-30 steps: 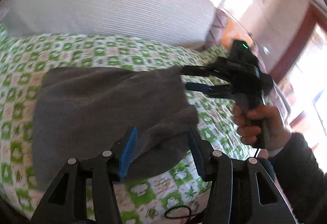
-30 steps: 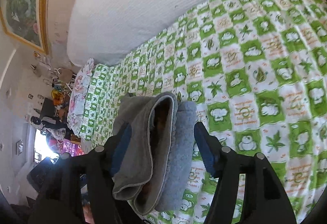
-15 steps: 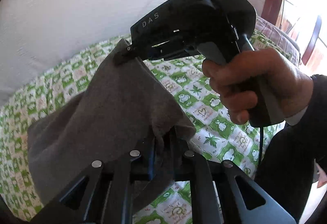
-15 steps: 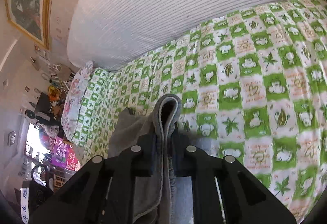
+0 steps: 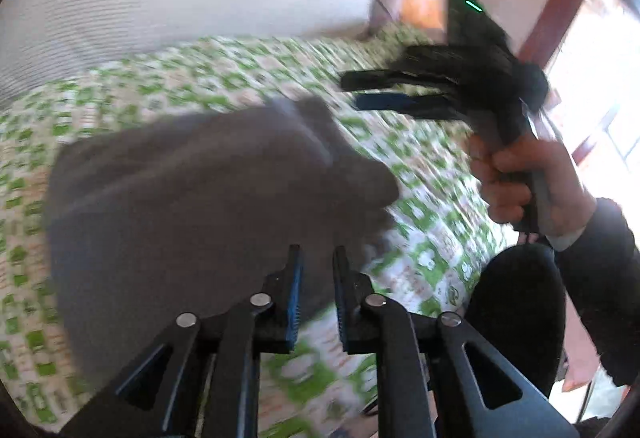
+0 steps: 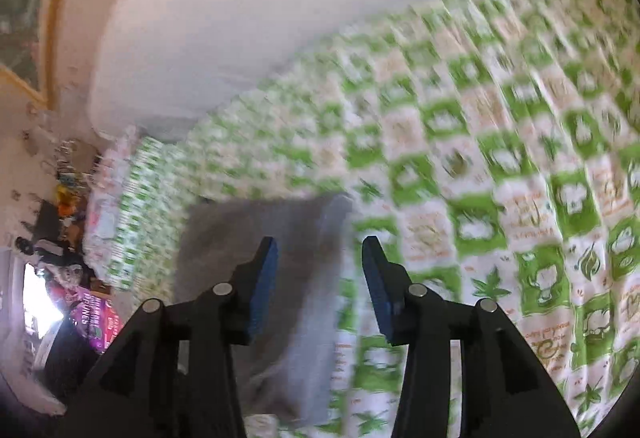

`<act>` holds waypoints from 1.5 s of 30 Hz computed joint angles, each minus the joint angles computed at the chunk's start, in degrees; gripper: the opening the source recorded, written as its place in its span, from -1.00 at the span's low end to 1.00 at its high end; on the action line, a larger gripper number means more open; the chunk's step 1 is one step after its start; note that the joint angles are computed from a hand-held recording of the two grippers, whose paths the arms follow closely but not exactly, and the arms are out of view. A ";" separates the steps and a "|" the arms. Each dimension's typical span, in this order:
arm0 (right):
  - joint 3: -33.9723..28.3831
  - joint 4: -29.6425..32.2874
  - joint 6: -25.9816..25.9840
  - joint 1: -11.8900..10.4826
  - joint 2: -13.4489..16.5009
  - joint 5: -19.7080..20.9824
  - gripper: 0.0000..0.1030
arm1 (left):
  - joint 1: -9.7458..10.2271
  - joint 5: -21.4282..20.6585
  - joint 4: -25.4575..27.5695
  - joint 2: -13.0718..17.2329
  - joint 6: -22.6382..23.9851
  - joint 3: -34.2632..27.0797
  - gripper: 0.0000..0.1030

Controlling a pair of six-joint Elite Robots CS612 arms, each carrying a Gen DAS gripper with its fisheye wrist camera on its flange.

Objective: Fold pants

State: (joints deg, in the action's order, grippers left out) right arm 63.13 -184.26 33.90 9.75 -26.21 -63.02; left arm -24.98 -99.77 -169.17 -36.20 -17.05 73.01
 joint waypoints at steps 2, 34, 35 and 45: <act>0.94 -3.95 -0.16 0.44 -0.67 0.48 -0.10 | 0.99 0.93 -0.76 -0.80 -1.52 0.83 -0.70; 4.04 0.37 -10.93 4.92 -1.56 -9.22 0.04 | 5.81 6.68 5.02 1.39 -11.75 -0.55 -0.02; 4.48 -1.23 -9.55 4.92 -1.57 -8.94 0.14 | 5.93 6.55 3.71 0.81 -12.51 0.82 0.02; 4.14 3.35 -0.36 4.86 -0.17 -8.93 0.35 | 6.22 -2.65 3.58 1.07 -16.12 4.26 0.04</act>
State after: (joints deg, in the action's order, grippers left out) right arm 67.27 -180.91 33.53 14.60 -26.37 -71.95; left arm -18.76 -102.42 -165.59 -35.14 -33.17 77.27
